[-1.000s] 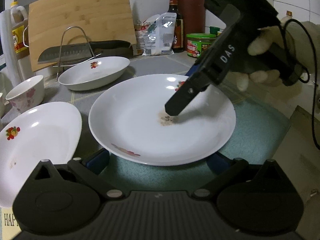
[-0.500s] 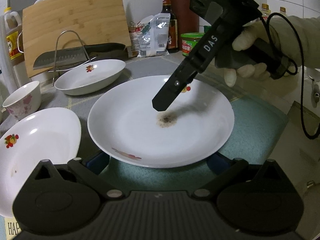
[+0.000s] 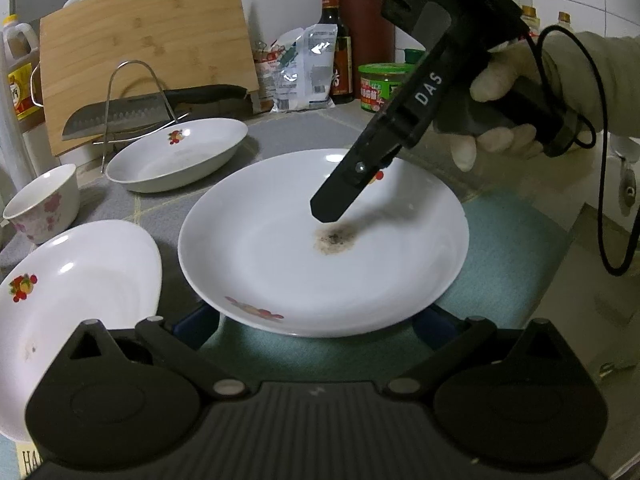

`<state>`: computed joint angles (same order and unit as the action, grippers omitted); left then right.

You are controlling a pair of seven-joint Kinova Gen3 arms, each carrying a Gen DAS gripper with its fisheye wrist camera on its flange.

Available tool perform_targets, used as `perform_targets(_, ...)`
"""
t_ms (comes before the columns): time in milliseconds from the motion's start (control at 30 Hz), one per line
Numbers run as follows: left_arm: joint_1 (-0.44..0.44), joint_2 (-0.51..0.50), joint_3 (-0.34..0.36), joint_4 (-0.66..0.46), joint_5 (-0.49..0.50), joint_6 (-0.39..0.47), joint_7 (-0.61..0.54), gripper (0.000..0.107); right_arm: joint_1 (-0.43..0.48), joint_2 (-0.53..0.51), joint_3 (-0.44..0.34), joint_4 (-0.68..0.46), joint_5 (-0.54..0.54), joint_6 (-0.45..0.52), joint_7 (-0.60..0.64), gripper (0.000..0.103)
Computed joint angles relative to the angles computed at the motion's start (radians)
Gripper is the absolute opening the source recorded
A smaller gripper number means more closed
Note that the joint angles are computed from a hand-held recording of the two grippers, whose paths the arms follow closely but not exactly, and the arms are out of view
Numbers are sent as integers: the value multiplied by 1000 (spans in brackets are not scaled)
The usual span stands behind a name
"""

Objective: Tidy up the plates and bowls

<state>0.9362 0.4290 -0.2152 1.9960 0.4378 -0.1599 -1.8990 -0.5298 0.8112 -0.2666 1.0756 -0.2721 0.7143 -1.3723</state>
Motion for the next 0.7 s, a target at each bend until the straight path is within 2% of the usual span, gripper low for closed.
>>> perform_targets(333,-29,34,27,-87,-58,31,5,102,32,-72,9,91,13,-68,4,102)
perform_targets(700,-123,136,128,-274,-223,112,112,102,82,-124,35,171,42,-131,-20,102)
